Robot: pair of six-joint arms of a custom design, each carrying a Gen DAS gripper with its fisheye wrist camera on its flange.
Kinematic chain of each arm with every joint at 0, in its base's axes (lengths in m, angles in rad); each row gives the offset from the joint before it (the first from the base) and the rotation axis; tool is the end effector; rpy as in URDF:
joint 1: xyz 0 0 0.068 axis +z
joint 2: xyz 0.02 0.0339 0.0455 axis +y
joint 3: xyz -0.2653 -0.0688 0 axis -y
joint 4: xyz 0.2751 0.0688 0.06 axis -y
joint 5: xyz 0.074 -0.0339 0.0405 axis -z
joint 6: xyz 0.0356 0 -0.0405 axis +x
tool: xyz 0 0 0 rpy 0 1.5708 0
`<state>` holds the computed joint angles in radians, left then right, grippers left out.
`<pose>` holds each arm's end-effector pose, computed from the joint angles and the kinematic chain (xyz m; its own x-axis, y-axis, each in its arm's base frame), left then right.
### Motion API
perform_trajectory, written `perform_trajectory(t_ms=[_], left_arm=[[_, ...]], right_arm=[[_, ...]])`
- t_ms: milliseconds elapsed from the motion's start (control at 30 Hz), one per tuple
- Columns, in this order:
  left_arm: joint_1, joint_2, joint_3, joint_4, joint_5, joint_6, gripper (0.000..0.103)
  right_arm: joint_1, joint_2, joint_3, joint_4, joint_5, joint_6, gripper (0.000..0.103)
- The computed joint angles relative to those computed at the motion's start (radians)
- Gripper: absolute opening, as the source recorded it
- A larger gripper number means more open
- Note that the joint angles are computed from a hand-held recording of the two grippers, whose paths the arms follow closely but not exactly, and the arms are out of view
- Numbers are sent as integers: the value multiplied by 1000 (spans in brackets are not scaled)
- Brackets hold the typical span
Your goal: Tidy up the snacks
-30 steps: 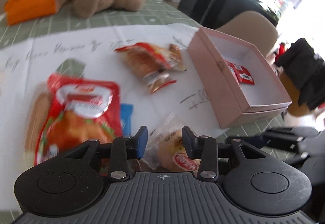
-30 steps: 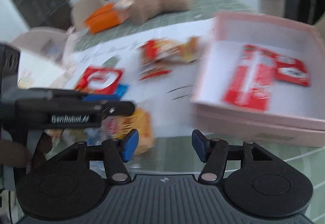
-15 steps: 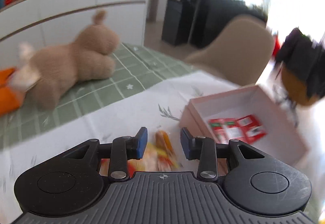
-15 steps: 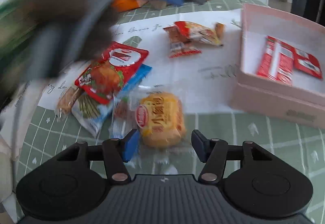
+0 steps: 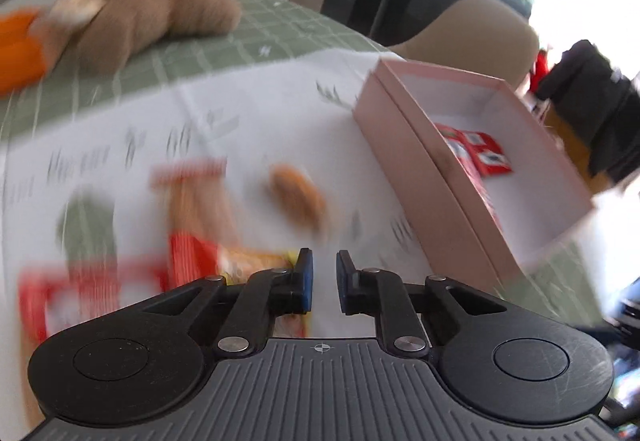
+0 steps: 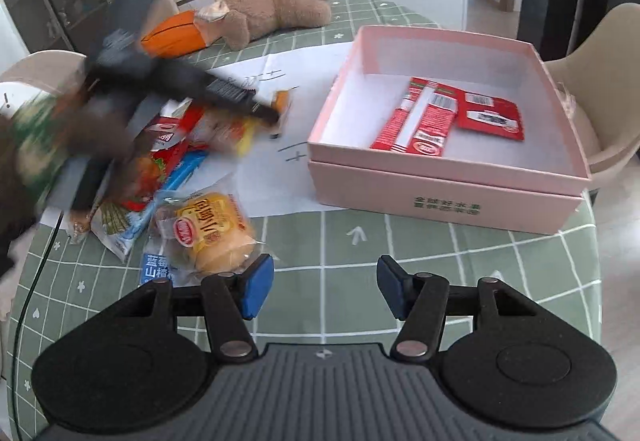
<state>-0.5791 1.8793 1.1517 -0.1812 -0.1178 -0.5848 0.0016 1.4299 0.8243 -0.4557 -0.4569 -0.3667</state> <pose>0.3480 -0.2226 0.1419 -0.8171 -0.1207 -0.5637 0.0383 0.9643 -0.2620 0.2947 0.0162 0.1764 -0.7373 -0.3229 -0.5934 -0.5152 0.8369 0.1847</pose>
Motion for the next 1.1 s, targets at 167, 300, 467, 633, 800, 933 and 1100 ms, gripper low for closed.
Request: perform_trajectory(t_ms=[167,300,467,633,800,933,1100], left_arm=[[-102,-180,-234,62,-58,-171,15],[-167,-286,-333,57,-110,-282,15],[-231,-396,-398,32,-199,-382,20],[-305,-501,-459,5,-243,-441,20],[-356,-530,-500,-24,-273,-528,20],[-375,-545,-510,-76,-309,-575,20],[-379,-512,-482,-86,-306,-556,20]], right_arm=[[90,-23,-13,25,25,23,59],[173,32,57,104,59,131,59],[320,296,363,78,212,111,51],[391,625,736,-30,350,118,49],[416,787,919,-126,382,116,27],[397,708,807,-142,279,142,21],[354,445,427,-50,197,97,21]])
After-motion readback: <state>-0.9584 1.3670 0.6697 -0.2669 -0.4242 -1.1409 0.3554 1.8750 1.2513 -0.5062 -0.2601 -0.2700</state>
